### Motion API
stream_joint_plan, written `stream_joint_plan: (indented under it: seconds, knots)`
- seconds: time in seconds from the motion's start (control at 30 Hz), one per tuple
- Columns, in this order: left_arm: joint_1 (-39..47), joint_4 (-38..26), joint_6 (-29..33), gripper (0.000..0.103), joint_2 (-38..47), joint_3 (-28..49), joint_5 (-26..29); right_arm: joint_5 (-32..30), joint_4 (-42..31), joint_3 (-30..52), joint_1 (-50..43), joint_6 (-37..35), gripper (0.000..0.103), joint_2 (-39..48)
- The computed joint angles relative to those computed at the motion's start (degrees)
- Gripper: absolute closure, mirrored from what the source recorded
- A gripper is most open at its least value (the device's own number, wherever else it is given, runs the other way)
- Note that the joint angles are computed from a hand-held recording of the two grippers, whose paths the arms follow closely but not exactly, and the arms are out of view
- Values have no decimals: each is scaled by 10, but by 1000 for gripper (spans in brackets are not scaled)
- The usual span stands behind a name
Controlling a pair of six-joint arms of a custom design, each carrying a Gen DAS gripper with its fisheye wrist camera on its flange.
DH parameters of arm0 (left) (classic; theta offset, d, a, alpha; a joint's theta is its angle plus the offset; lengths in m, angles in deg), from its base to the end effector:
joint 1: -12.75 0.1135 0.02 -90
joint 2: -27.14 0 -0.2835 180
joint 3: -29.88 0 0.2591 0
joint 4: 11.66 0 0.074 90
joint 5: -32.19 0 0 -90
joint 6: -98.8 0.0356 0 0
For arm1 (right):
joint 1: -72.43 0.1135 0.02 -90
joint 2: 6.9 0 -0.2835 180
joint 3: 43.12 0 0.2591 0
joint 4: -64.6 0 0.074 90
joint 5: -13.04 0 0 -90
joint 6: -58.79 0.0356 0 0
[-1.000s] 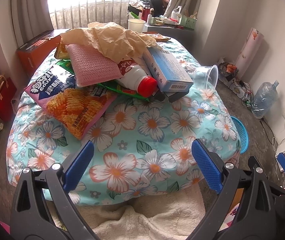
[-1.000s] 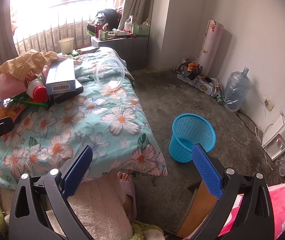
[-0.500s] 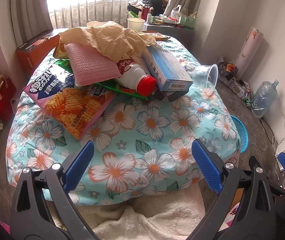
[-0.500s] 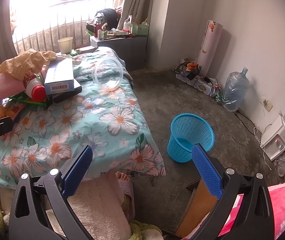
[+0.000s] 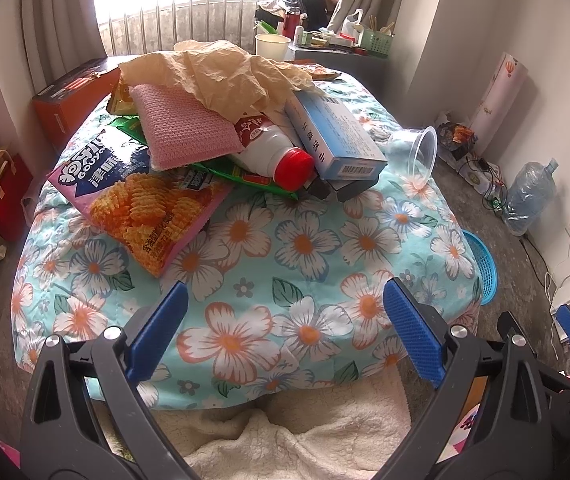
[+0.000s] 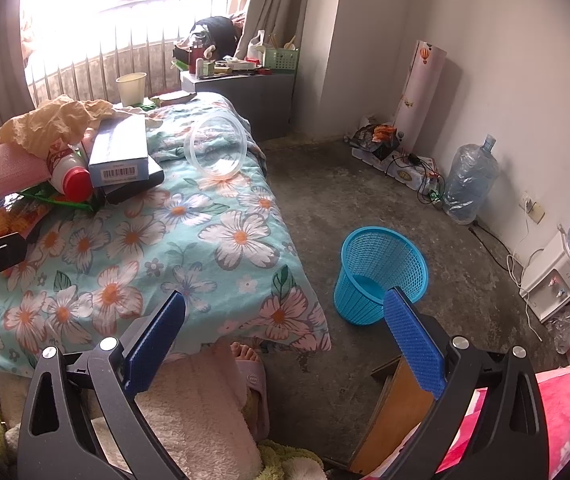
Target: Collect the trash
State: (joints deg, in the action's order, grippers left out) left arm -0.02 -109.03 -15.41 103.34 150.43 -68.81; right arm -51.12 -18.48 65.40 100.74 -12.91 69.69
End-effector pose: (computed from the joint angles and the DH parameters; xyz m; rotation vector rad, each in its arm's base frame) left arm 0.1997 -0.0383 0.4829 -0.3255 2.4510 -0.0364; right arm 0.2192 0.1005 0.4437 -0.0156 2.3536 -0.1670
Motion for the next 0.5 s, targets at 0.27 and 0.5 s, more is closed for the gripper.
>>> stream_joint_plan:
  seconds: [0.27, 0.5]
  knots:
    - [1, 2, 0, 9, -2, -4, 0, 4, 1, -2, 0, -1, 6, -1]
    - [4, 4, 1, 9, -6, -12, 3, 4, 2, -4, 0, -2, 6, -2]
